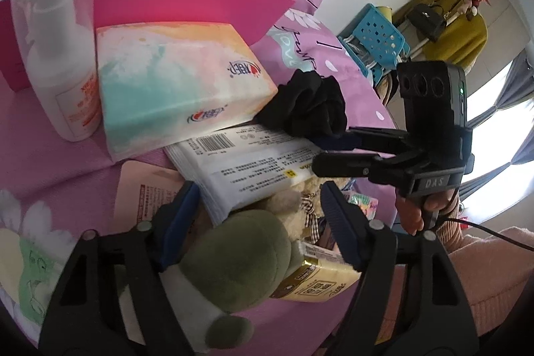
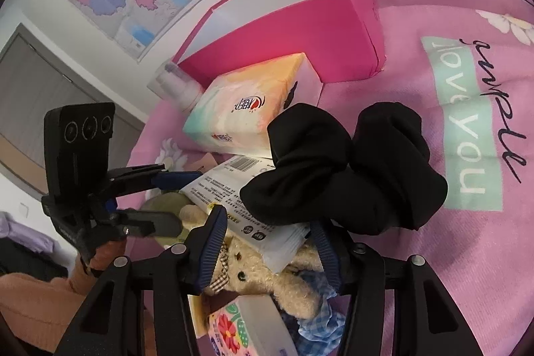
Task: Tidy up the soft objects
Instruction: 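Move the right tool back down to the pile of items, then grasp the white and yellow wet-wipe pack with the right tool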
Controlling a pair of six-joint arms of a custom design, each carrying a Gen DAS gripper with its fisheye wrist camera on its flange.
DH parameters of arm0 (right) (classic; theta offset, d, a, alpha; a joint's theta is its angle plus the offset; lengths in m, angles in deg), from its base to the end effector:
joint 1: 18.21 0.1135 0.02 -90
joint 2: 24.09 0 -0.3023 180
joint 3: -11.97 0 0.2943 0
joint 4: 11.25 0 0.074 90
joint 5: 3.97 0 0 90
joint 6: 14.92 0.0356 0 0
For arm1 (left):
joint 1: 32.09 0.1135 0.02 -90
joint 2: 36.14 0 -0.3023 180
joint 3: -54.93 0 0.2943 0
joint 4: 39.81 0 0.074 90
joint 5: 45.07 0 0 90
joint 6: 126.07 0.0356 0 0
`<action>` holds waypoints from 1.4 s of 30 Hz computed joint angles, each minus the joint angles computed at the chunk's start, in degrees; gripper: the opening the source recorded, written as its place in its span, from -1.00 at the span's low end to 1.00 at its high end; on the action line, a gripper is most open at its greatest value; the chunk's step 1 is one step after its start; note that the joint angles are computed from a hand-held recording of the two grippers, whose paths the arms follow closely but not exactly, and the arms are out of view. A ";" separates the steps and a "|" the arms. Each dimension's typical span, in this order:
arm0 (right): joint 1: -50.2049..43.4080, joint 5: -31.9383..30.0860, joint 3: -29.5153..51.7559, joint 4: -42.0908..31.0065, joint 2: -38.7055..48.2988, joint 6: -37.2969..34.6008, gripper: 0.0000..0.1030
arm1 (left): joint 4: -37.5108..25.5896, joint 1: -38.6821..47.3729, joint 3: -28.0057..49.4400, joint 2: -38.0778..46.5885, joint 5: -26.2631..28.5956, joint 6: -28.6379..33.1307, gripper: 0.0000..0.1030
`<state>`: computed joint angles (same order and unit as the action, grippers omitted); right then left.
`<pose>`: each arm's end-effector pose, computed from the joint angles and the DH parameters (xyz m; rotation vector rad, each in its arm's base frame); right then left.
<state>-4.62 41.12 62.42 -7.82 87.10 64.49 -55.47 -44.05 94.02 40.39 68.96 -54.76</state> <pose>0.3116 0.1012 0.0551 -0.7917 2.2992 1.0159 0.2388 -0.0654 0.1434 0.0308 2.5371 -0.7427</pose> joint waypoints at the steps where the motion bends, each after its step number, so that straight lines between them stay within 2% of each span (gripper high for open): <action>1: -0.10 -0.42 -0.22 -0.33 -0.29 -0.45 0.00 | -0.19 -0.16 -0.14 -0.46 -0.03 0.00 0.46; 7: -0.69 -3.79 -2.41 0.83 -2.32 -1.12 -0.03 | -1.60 -2.21 -1.11 -5.76 -2.77 -0.52 0.46; 12: -0.11 -5.19 -4.19 1.18 -3.60 -3.17 -0.03 | -3.96 -2.59 -4.20 -13.76 -3.88 0.26 0.46; 17: 1.28 -4.18 -4.65 1.85 -4.33 -3.77 -0.03 | -4.35 -0.26 -4.33 -12.46 -5.03 0.99 0.46; 20: 3.18 0.11 -5.38 5.91 -4.30 -2.22 -0.03 | -3.68 -0.99 -3.86 -10.43 -9.67 0.94 0.42; 22: 3.82 1.22 -6.03 8.30 -4.10 -2.17 -0.03 | -3.46 -0.41 -3.68 -9.42 -9.89 1.48 0.30; 27: 5.54 6.39 -8.99 11.69 -5.36 -5.73 0.02 | -3.12 -0.79 -3.79 -10.31 -12.78 3.64 0.29; 31: 6.49 9.86 -10.15 15.15 -5.12 -6.46 0.02 | -2.54 0.96 -3.67 -10.34 -11.35 5.23 0.29; 33: 7.09 10.39 -10.40 17.20 -5.43 -6.40 -0.20 | -2.66 1.13 -3.51 -10.61 -11.87 5.81 0.29; 38: 6.53 9.26 -8.07 17.59 -5.29 -5.05 -0.50 | -1.89 3.36 -3.81 -11.03 -9.82 8.04 0.29; 42: 5.75 7.43 -5.54 17.08 -4.18 -2.27 -0.57 | -1.00 3.67 -2.42 -8.63 -10.23 9.03 0.29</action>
